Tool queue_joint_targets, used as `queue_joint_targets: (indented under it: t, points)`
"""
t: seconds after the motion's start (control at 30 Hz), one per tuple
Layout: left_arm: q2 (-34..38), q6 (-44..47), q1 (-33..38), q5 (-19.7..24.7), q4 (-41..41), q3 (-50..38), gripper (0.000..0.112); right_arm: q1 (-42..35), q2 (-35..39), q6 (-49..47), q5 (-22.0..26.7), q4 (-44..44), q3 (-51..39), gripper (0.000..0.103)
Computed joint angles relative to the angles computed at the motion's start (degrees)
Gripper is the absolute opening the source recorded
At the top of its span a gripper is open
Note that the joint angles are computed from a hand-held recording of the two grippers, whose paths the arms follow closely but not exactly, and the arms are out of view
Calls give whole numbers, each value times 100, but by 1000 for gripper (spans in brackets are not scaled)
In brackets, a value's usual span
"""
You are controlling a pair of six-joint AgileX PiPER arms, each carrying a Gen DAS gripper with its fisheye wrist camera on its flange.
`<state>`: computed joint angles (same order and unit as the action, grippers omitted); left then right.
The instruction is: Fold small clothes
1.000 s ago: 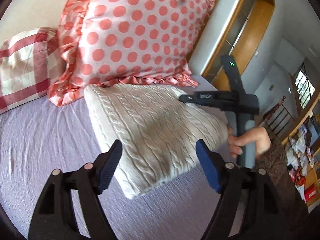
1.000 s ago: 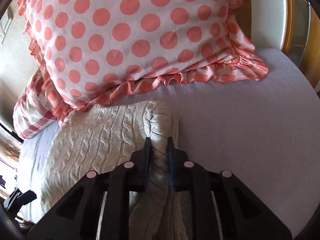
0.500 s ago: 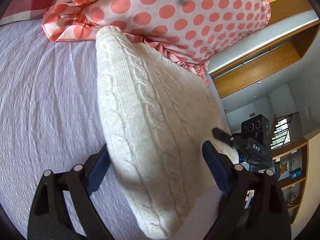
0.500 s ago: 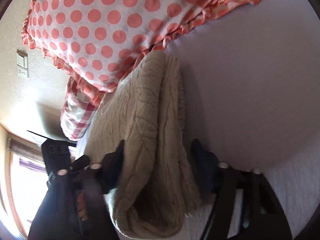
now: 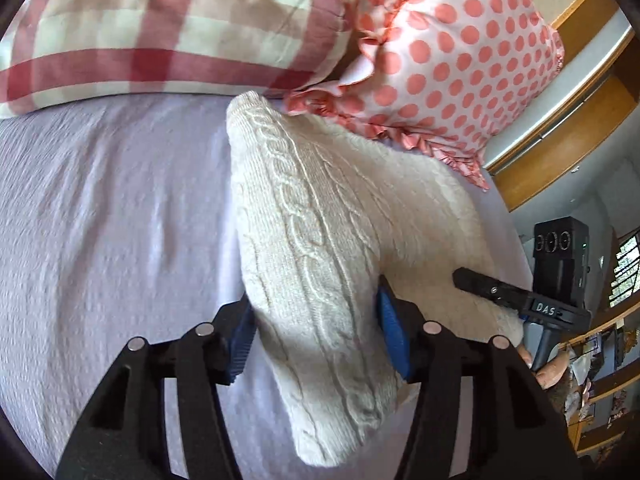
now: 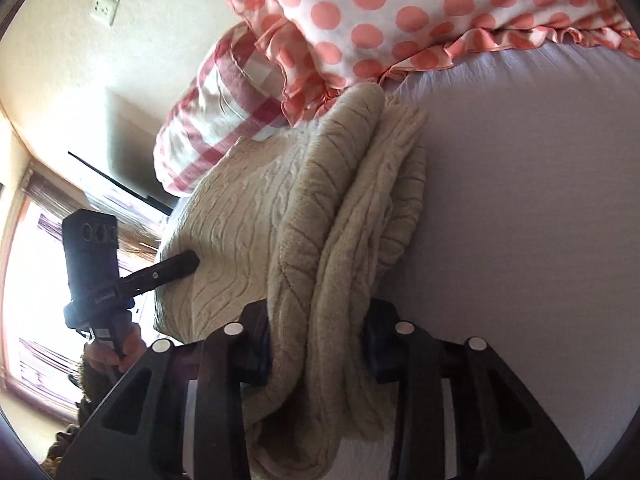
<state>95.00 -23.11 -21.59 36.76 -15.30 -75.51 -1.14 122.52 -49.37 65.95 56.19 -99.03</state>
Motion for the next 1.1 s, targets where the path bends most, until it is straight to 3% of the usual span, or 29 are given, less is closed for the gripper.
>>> queue_joint_targets:
  t: [0.07,0.13,0.23,0.3,0.43,0.57,0.63,0.73,0.77,0.8,0.9,1.0,1.1]
  points:
    - [-537,-475,-90,-302,643,486,60,-40,-650,-211,-742,-76,686,53]
    - [-1085,-1371,-389,-427,1789,722,60,-345,-1288,-970,-1013,513,1396,53]
    - [-1562,-1792,-855,-990,2191,976,73,-641,-1458,-1589,39,1258,1642,69]
    - [-1258,-1422,-1050,-1025,1845,661,86,-384,-1434,-1387,164,1055,1562,71]
    - [62,-1897,-1282,-393,2229,-367,88,290,-997,-440,-755,186,1299,71]
    - [617,-2790,-1754,356,3590,-916,90,258,-1216,-581,-999,394,1567,70]
    - [391,-3049,-2023,580,3974,-789,89,211,-1884,-1093,-1437,576,2356,73]
    - [-358,-3757,-2501,893,4555,-23,93,119,-3009,-2279,-2217,1170,3743,102]
    - [-568,-4069,-2705,1200,4767,206,101,100,-3269,-2634,-2386,1354,4110,102]
    - [-681,-4438,-2944,1587,5005,367,101,141,-3487,-2761,-2571,1310,4396,102]
    - [-676,-5077,-3441,2615,5159,626,101,932,-3875,-2032,-4090,417,5034,102]
    - [-873,-5374,-3520,2382,5055,1169,101,1580,-3849,-1123,-5243,-538,5480,102]
    - [-911,-5625,-3424,2206,5077,1430,101,1630,-3612,-503,-5268,-1152,5451,102]
